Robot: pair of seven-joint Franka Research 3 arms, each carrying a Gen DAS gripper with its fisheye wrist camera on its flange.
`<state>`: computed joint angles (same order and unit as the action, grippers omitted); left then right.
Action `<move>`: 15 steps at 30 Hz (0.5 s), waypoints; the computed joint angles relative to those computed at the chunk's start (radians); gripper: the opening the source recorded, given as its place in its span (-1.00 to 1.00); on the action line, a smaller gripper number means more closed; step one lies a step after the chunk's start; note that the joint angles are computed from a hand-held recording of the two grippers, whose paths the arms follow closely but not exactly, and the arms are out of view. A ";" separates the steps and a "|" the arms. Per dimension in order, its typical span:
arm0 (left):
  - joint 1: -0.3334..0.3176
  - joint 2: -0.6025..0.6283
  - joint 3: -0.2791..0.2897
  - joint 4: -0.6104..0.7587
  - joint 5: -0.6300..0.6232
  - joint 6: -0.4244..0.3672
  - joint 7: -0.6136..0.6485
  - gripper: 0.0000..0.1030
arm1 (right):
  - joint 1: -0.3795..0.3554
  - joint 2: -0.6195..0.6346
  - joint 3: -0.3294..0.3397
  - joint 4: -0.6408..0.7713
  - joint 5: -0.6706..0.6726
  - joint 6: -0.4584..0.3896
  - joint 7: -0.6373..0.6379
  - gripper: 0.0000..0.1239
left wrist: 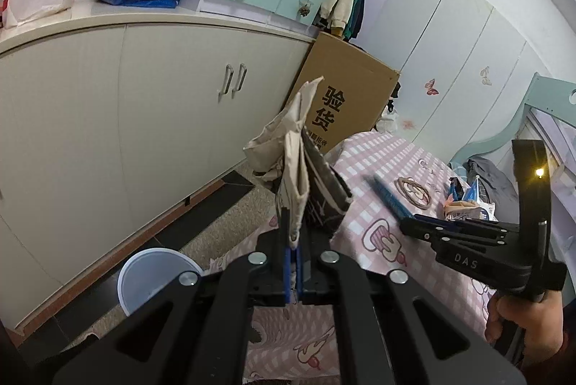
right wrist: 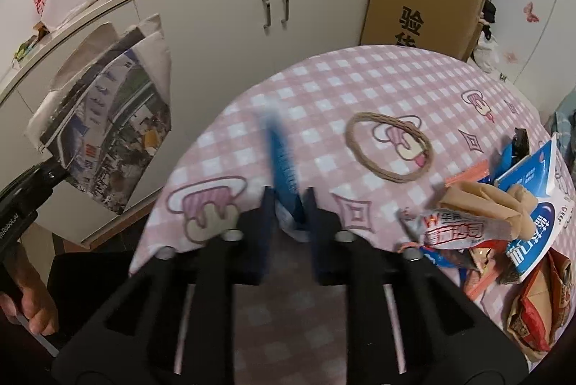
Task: Collect trash
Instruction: 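Drop the toothpaste tube and newspaper into the wastebasket with both tools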
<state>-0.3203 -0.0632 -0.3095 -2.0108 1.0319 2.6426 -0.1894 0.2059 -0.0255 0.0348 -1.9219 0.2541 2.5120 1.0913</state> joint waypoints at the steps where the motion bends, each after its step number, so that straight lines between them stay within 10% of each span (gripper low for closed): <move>1: 0.001 -0.005 0.002 -0.006 -0.006 0.002 0.002 -0.97 | 0.004 -0.005 0.006 -0.011 -0.036 0.020 0.027 -0.76; 15: 0.069 -0.182 -0.008 -0.199 -0.124 -0.044 0.004 -0.96 | 0.129 -0.066 0.055 -0.087 0.303 0.108 -0.079 -0.77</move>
